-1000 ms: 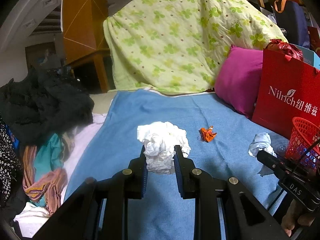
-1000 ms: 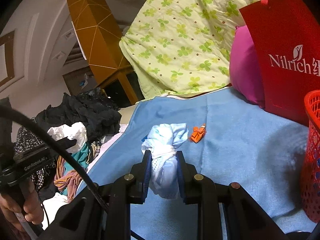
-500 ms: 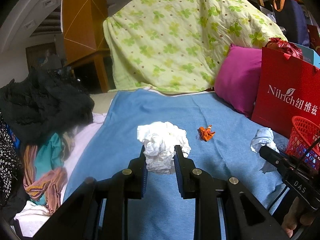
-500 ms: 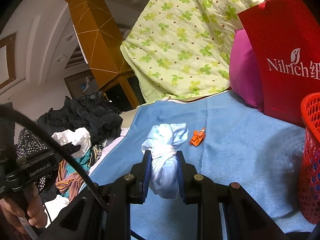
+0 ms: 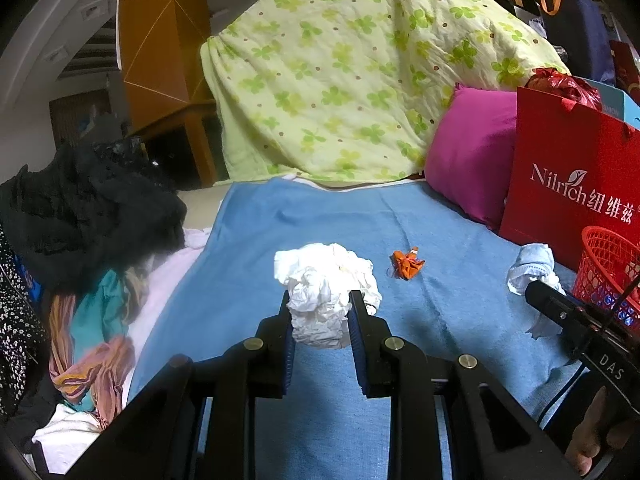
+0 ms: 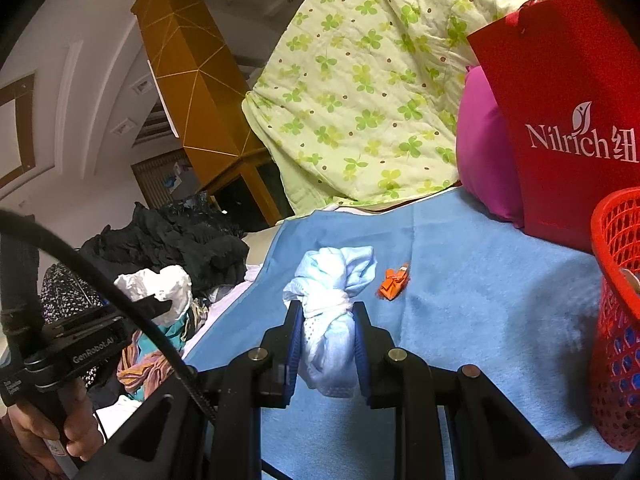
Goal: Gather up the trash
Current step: 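Hold the sock and tissue raised above the blanket with both tools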
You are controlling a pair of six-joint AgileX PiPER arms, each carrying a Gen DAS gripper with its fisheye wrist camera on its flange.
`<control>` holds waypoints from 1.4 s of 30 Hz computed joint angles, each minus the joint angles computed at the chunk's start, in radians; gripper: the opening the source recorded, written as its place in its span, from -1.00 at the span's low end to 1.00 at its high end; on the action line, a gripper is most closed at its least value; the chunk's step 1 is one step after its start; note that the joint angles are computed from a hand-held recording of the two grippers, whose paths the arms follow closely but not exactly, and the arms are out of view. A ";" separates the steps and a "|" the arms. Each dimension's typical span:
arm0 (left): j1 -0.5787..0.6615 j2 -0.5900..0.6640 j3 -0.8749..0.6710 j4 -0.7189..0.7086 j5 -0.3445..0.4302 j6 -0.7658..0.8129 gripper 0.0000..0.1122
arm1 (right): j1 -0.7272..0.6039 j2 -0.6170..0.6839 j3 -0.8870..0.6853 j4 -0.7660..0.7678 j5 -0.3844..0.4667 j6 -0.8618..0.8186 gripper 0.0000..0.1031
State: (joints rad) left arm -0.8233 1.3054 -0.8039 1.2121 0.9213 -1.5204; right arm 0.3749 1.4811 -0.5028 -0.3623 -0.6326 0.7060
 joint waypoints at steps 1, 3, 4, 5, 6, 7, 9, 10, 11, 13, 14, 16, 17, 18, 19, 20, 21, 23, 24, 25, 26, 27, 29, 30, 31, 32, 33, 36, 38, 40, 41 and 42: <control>0.001 0.000 0.000 -0.001 -0.002 0.002 -0.54 | -0.006 -0.002 0.002 -0.010 -0.003 0.009 -0.51; 0.004 0.000 -0.002 -0.008 -0.007 0.008 -0.54 | -0.010 -0.007 0.009 -0.010 -0.008 0.009 -0.51; 0.003 0.003 -0.002 -0.008 -0.006 0.008 -0.54 | -0.013 -0.010 0.013 -0.010 -0.011 0.010 -0.51; 0.012 -0.001 -0.001 -0.009 -0.014 0.019 -0.54 | -0.016 -0.013 0.015 -0.016 -0.014 0.014 -0.51; 0.011 0.001 -0.001 -0.009 -0.014 0.022 -0.54 | -0.018 -0.016 0.019 -0.016 -0.017 0.015 -0.51; 0.011 0.002 -0.002 -0.011 -0.016 0.023 -0.54 | -0.019 -0.020 0.024 -0.012 -0.018 0.010 -0.51; 0.011 0.008 -0.008 -0.016 -0.017 0.029 -0.54 | -0.028 -0.025 0.027 -0.024 -0.021 0.019 -0.51; 0.009 0.012 -0.010 -0.015 -0.015 0.030 -0.54 | -0.034 -0.027 0.028 -0.034 -0.024 0.027 -0.51; 0.006 0.017 -0.014 -0.015 -0.013 0.030 -0.54 | -0.037 -0.030 0.031 -0.037 -0.026 0.028 -0.51; 0.008 0.021 -0.020 -0.023 -0.016 0.038 -0.54 | -0.045 -0.036 0.036 -0.048 -0.029 0.035 -0.51; 0.013 0.021 -0.023 -0.026 -0.021 0.048 -0.54 | -0.049 -0.038 0.038 -0.056 -0.032 0.042 -0.51; 0.007 0.023 -0.024 -0.023 -0.015 0.051 -0.54 | -0.055 -0.043 0.041 -0.061 -0.034 0.044 -0.51; 0.006 0.024 -0.025 -0.024 -0.014 0.052 -0.54 | -0.059 -0.045 0.043 -0.067 -0.037 0.048 -0.51; 0.007 0.024 -0.027 -0.026 -0.016 0.054 -0.54 | -0.058 -0.044 0.042 -0.069 -0.037 0.050 -0.51; 0.007 0.025 -0.028 -0.027 -0.015 0.056 -0.53 | -0.059 -0.047 0.045 -0.070 -0.039 0.050 -0.51; 0.009 0.026 -0.029 -0.027 -0.015 0.061 -0.53 | -0.060 -0.050 0.048 -0.070 -0.040 0.050 -0.51; 0.010 0.026 -0.029 -0.025 -0.015 0.062 -0.53 | -0.062 -0.050 0.047 -0.076 -0.041 0.054 -0.51; 0.008 0.028 -0.030 -0.027 -0.014 0.062 -0.53 | -0.067 -0.053 0.047 -0.091 -0.043 0.065 -0.51; 0.008 0.029 -0.031 -0.030 -0.014 0.065 -0.53 | -0.069 -0.053 0.046 -0.096 -0.043 0.068 -0.51; 0.007 0.031 -0.031 -0.029 -0.013 0.066 -0.53 | -0.069 -0.054 0.046 -0.097 -0.042 0.068 -0.51; 0.005 0.035 -0.033 -0.028 -0.011 0.067 -0.53 | -0.069 -0.054 0.045 -0.096 -0.042 0.068 -0.51; 0.003 0.039 -0.036 -0.028 -0.010 0.068 -0.53 | -0.072 -0.054 0.047 -0.103 -0.046 0.073 -0.51; 0.003 0.044 -0.040 -0.033 -0.012 0.072 -0.52 | -0.073 -0.054 0.047 -0.102 -0.048 0.071 -0.51; 0.002 0.048 -0.043 -0.034 -0.010 0.073 -0.52 | -0.074 -0.055 0.048 -0.105 -0.048 0.072 -0.51; -0.001 0.050 -0.045 -0.033 -0.006 0.074 -0.52 | -0.078 -0.055 0.048 -0.112 -0.051 0.077 -0.51; 0.000 0.050 -0.045 -0.033 -0.007 0.076 -0.52 | -0.080 -0.056 0.049 -0.116 -0.054 0.080 -0.51; 0.006 0.049 -0.045 -0.035 -0.014 0.082 -0.52 | -0.077 -0.057 0.049 -0.111 -0.052 0.076 -0.51; 0.010 0.047 -0.043 -0.032 -0.019 0.092 -0.52 | -0.099 -0.057 0.052 -0.142 -0.064 0.094 -0.51; 0.010 0.048 -0.044 -0.033 -0.024 0.097 -0.52 | -0.101 -0.060 0.056 -0.138 -0.065 0.089 -0.51; 0.006 0.053 -0.046 -0.033 -0.022 0.098 -0.52 | -0.113 -0.069 0.064 -0.158 -0.070 0.102 -0.51; 0.004 0.055 -0.046 -0.031 -0.019 0.099 -0.52 | -0.120 -0.073 0.068 -0.166 -0.073 0.106 -0.51; 0.004 0.053 -0.045 -0.032 -0.020 0.103 -0.52 | -0.110 -0.074 0.068 -0.145 -0.068 0.090 -0.51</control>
